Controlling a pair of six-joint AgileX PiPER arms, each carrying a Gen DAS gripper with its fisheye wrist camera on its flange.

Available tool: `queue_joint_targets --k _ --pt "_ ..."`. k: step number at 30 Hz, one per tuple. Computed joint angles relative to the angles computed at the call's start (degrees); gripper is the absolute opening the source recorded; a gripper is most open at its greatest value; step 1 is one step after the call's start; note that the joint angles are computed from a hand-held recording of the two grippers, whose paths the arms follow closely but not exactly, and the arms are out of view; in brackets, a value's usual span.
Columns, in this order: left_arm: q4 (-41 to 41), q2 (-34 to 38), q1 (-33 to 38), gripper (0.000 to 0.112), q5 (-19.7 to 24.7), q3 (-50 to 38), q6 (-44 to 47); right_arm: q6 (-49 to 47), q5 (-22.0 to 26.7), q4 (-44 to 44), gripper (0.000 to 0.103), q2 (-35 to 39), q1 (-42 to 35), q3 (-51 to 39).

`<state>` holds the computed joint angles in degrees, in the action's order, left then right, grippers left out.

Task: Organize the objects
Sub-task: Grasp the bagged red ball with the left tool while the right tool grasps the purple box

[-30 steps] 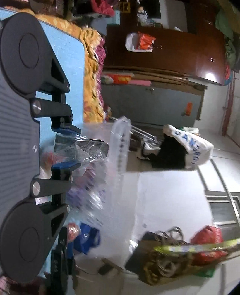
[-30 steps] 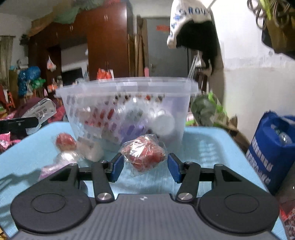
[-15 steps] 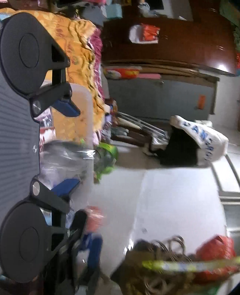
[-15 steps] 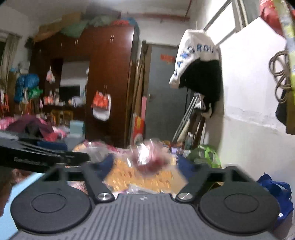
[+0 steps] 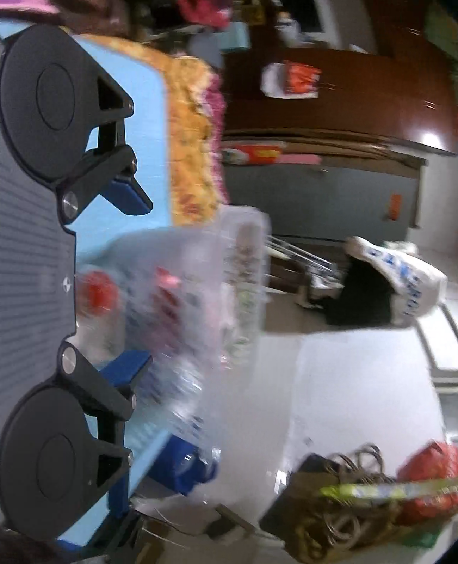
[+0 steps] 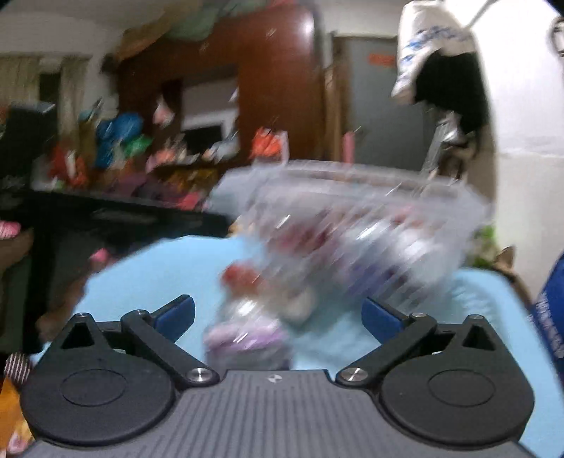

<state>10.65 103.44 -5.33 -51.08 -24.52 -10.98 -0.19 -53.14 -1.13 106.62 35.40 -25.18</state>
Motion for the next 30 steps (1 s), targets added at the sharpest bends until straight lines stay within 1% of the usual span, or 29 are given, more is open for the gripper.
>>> queue_joint_targets --k 2,4,5,6,7,8,9,10,11,12,13,14,16,17,19,20,21,23,24,25,26,27,28,30 --pt "0.9 2.2 0.5 0.084 0.8 -1.1 -1.1 -2.3 4.1 0.6 0.103 1.3 1.6 -2.9" --pt "0.4 3.7 0.2 0.084 1.1 -1.5 0.2 -7.2 9.1 4.4 0.099 2.7 2.6 -6.5" --pt "-0.9 3.9 -0.5 0.084 1.8 -1.8 1.1 -9.7 9.7 7.5 0.098 3.3 3.3 -7.2" --pt "-2.1 4.1 -1.2 0.084 2.4 -2.1 1.9 -10.7 10.7 8.4 0.097 3.8 3.0 -8.2" --pt "-3.4 4.4 -2.1 0.084 3.1 -2.6 2.6 -9.5 10.7 6.9 0.093 4.2 2.2 -8.1" --pt "-4.0 4.7 -2.6 0.084 3.5 -3.0 2.9 -6.6 10.7 3.3 0.091 4.2 1.1 -7.7" --pt "-4.6 4.7 -3.1 0.084 3.9 -3.1 3.2 -4.0 10.6 0.0 0.084 4.2 0.1 -7.3" --pt "-5.2 4.8 -3.7 0.084 4.9 -3.7 3.5 -2.4 10.0 -1.9 0.074 4.1 -0.5 -6.5" --pt "-6.2 5.0 -4.3 0.084 5.8 -4.4 3.9 -1.3 9.4 -3.4 0.069 4.1 -1.2 -6.0" --pt "-7.1 5.5 -4.7 0.084 6.3 -4.8 4.4 -1.0 9.2 -3.4 0.069 3.9 -1.6 -5.7" --pt "-7.0 5.5 -4.7 0.084 7.0 -5.0 4.1 -2.5 6.9 -1.1 0.069 4.2 -1.1 -4.4" --pt "-6.1 5.7 -4.5 0.084 7.4 -5.4 3.0 -3.0 3.5 -0.1 0.069 4.4 -0.9 -2.5" --pt "-3.8 5.9 -3.8 0.082 8.6 -6.2 0.4 -0.1 -0.8 -2.9 0.069 4.4 -3.7 0.1" --pt "-2.2 6.1 -3.3 0.078 9.2 -6.6 -1.2 1.6 -3.0 -4.7 0.069 4.4 -5.6 1.2" --pt "1.7 6.5 -2.0 0.072 10.2 -7.7 -5.0 3.1 -6.9 -4.9 0.069 4.8 -7.8 2.7" --pt "2.0 6.7 -1.9 0.064 10.6 -8.1 -5.7 3.4 -7.9 -4.4 0.069 4.9 -8.6 2.7" --pt "3.2 6.9 -1.4 0.051 10.3 -8.1 -6.7 3.9 -8.0 -4.7 0.069 4.7 -9.6 2.6" --pt "4.3 7.1 -0.6 0.051 9.1 -7.6 -8.0 5.4 -7.9 -6.3 0.069 4.9 -11.5 1.9" --pt "3.5 7.1 -0.6 0.050 7.5 -6.9 -7.5 6.1 -7.1 -7.4 0.069 5.2 -12.3 1.2" --pt "2.2 7.0 -0.5 0.050 4.4 -5.4 -6.5 6.4 -7.0 -7.7 0.069 6.1 -12.4 0.7" --pt "0.7 7.1 -0.7 0.050 1.1 -3.8 -5.2 6.9 -5.5 -7.9 0.069 6.4 -12.3 0.0" --pt "-0.1 7.1 -0.7 0.050 -1.4 -2.4 -4.5 7.1 -6.0 -8.6 0.069 6.4 -12.6 0.4" --pt "0.3 7.2 -0.2 0.050 -4.3 -1.1 -4.6 6.9 -8.4 -8.5 0.069 6.8 -12.8 1.4" --pt "-0.4 7.6 0.1 0.050 -9.3 1.1 -3.6 6.7 -10.9 -7.5 0.069 7.5 -12.7 2.4"
